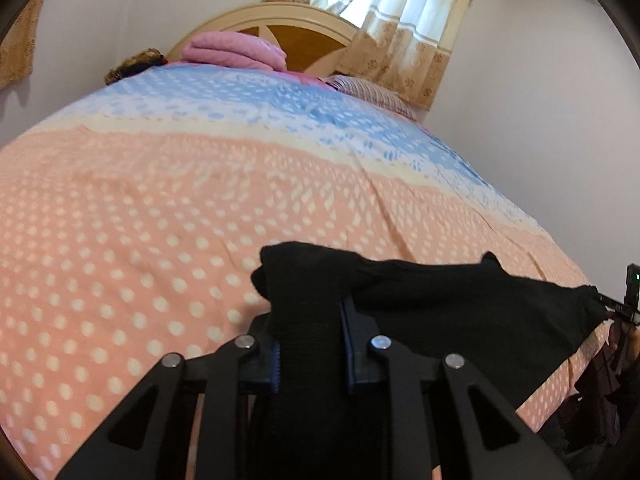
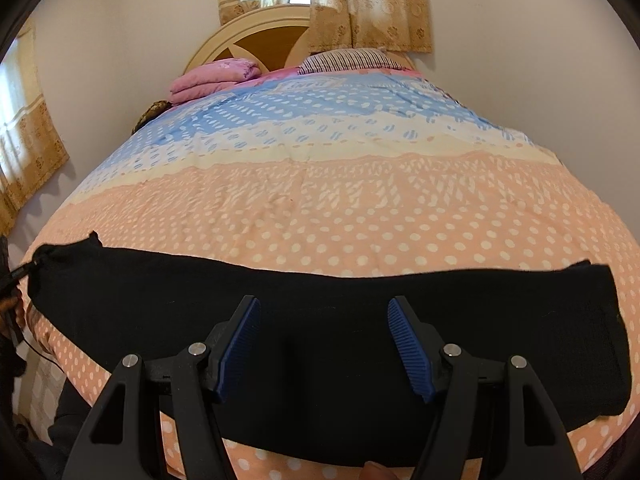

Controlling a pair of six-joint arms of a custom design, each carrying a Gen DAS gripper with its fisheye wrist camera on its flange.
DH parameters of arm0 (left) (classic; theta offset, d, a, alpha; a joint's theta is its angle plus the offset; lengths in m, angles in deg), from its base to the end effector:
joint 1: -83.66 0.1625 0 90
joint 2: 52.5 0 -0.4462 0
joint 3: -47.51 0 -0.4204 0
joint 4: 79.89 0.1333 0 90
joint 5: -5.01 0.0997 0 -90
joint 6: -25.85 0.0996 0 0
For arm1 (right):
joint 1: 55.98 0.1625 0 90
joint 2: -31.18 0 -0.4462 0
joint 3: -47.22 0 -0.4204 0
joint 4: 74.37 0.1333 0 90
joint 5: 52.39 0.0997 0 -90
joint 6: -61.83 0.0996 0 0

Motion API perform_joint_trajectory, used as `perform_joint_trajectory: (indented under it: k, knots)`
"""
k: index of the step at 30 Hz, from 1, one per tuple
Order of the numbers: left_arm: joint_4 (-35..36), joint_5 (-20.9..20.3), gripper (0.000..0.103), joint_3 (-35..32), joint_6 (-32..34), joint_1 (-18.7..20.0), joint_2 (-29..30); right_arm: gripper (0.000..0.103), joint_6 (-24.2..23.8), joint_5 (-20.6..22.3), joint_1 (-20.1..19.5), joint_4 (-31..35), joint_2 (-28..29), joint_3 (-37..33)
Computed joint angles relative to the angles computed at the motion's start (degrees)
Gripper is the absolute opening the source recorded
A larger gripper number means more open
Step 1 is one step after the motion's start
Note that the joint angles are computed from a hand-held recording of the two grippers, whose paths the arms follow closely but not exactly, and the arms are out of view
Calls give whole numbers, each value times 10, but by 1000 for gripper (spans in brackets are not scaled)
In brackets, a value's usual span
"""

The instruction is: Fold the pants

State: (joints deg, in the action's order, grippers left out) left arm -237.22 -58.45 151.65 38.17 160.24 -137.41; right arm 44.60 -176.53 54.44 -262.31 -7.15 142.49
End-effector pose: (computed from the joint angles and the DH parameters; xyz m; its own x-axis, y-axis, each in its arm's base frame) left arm 0.0408 -0.5952 0.4832 -0.8925 0.0254 -0.4503 0.3536 0.6594 -0.6635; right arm 0.3198 -0.6371 0.0901 -0.7855 -0.1557 0.5989 -0.5193 0.6922 -0.5012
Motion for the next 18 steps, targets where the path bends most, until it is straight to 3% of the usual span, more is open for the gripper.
perform_joint_trajectory:
  k: [9,12,13,15,18]
  knots:
    - [66,32,25,-34,-35,18,20,68,-65,-67,15,-25,53,-33]
    - [51,41,35,-28,-30,17,25,68,-94,-109,16,-27,76,-45]
    - [48,46,43,-27,-32,17,25,68,-97,-112,14,-25,78,-44]
    - [31,60,49,-18,-37,11,21,68,-111,-113,12,-44,81,-39]
    - [16,92,50,-6,-30,-4,15,69,-111,-109,11,-49,77,-32]
